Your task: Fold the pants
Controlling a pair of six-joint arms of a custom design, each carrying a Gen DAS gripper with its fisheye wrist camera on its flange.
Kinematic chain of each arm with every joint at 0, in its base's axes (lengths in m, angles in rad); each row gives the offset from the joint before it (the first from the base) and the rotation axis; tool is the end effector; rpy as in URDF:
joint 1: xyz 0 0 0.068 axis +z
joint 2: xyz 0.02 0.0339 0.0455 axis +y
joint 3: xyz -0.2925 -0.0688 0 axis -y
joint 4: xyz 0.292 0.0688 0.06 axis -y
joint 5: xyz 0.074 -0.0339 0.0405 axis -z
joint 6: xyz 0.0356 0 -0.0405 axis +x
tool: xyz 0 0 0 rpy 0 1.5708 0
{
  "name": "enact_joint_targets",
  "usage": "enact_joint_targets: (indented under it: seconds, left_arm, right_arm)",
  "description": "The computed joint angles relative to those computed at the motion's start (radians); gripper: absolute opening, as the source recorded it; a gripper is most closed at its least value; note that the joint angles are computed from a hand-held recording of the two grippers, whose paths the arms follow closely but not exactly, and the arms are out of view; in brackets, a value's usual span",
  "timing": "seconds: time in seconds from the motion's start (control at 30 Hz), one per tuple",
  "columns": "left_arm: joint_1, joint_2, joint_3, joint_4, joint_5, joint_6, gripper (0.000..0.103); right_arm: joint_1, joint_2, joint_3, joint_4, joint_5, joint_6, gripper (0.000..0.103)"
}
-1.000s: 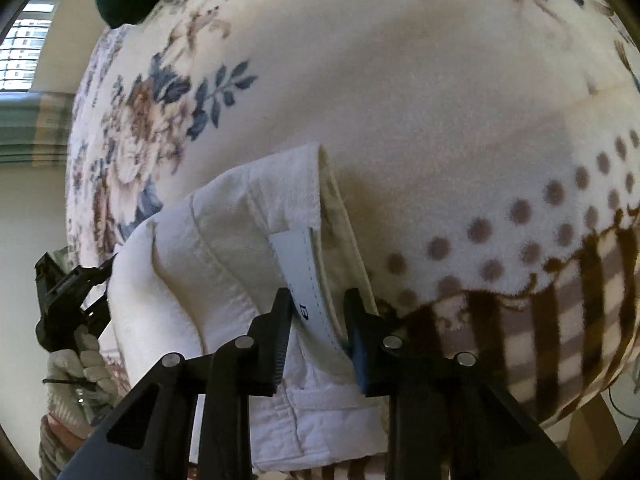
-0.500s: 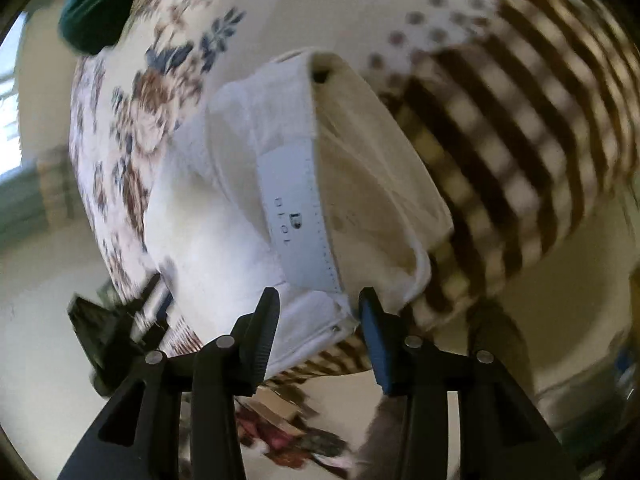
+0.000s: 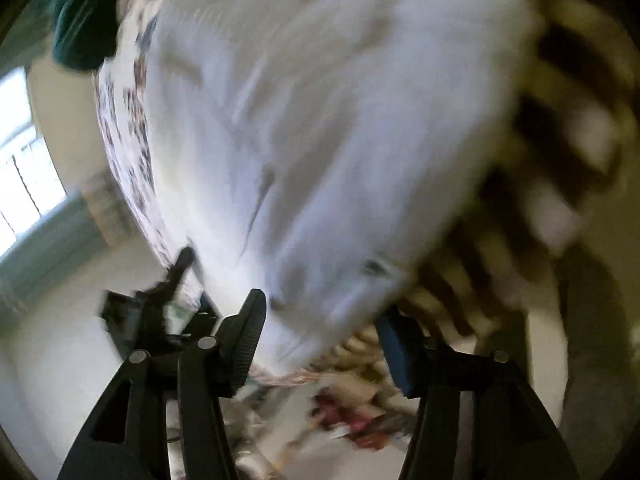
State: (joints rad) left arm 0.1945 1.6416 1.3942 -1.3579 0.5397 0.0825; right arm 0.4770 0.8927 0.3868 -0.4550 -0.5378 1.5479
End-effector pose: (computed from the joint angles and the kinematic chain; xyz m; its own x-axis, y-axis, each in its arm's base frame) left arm 0.3321 0.0468 0.2875 -0.9923 -0.1234 -0.0079 -0.1018 0.8513 -0.5147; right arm 0.1523 0.0993 0.1666 -0.6715 0.6195 0.4067 0.7130 0.3906 0.5822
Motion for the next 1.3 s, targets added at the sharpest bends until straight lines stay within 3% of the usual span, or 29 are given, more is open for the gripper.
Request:
enact_joint_targets:
  seconds: [0.07, 0.17, 0.3, 0.37, 0.43, 0.5, 0.6, 0.67, 0.8, 0.9, 0.97, 1.03, 1.1, 1.13, 1.17, 1.23, 1.3]
  left_arm:
    - [-0.007, 0.006, -0.003, 0.004, -0.018, -0.003, 0.051]
    - [-0.015, 0.016, -0.012, 0.014, -0.016, -0.017, 0.054]
    - [-0.002, 0.020, -0.008, -0.005, 0.019, -0.021, 0.054]
    - [0.014, 0.016, -0.016, -0.016, 0.056, -0.010, 0.061]
    - [0.030, 0.011, -0.035, -0.027, 0.095, 0.015, 0.075]
    - [0.032, 0.001, -0.064, -0.029, 0.107, 0.037, 0.079]
    - [0.024, -0.012, -0.105, -0.031, 0.112, 0.064, 0.083]
    - [0.018, -0.019, -0.136, -0.035, 0.116, 0.089, 0.084]
    - [0.014, -0.032, -0.157, -0.035, 0.135, 0.104, 0.084]
    - [0.015, -0.025, -0.166, -0.024, 0.162, 0.084, 0.084]
    - [0.017, -0.020, -0.177, -0.009, 0.173, 0.071, 0.084]
    - [0.020, -0.016, -0.187, 0.006, 0.181, 0.052, 0.084]
    - [0.024, -0.034, -0.199, 0.029, 0.198, 0.025, 0.084]
    - [0.026, -0.056, -0.209, 0.049, 0.208, 0.008, 0.081]
    - [0.023, -0.075, -0.215, 0.061, 0.202, 0.005, 0.075]
    - [0.029, -0.102, -0.220, 0.061, 0.191, 0.008, 0.044]
    - [0.053, -0.129, -0.222, 0.053, 0.227, 0.021, 0.031]
  right_arm:
    - [0.060, 0.101, 0.083, -0.095, 0.047, -0.086, 0.026]
    - [0.085, 0.119, 0.111, -0.157, 0.061, -0.133, 0.026]
    - [0.014, -0.032, 0.020, -0.064, 0.007, -0.101, 0.032]
    - [-0.007, -0.132, -0.041, -0.019, 0.031, -0.048, 0.046]
    - [-0.002, -0.230, -0.125, 0.064, 0.085, 0.039, 0.054]
    - [0.017, -0.226, -0.181, 0.174, 0.125, 0.090, 0.056]
    - [0.135, -0.204, -0.244, 0.357, 0.273, 0.215, 0.065]
    - [0.170, -0.169, -0.229, 0.393, 0.322, 0.236, 0.071]
    - [0.172, -0.138, -0.211, 0.545, 0.371, 0.247, 0.071]
    - [0.112, -0.073, -0.172, 0.532, 0.309, 0.149, 0.071]
    - [0.070, -0.015, -0.204, 0.604, 0.266, 0.165, 0.071]
    - [0.095, 0.042, -0.214, 0.690, 0.314, 0.209, 0.071]
    - [0.149, 0.067, -0.146, 0.610, 0.389, 0.221, 0.066]
    - [0.195, 0.122, -0.109, 0.625, 0.440, 0.231, 0.055]
    - [0.214, 0.127, -0.080, 0.588, 0.467, 0.244, 0.051]
    - [0.228, 0.099, -0.023, 0.469, 0.492, 0.234, 0.043]
    - [0.212, 0.055, 0.020, 0.352, 0.502, 0.161, 0.041]
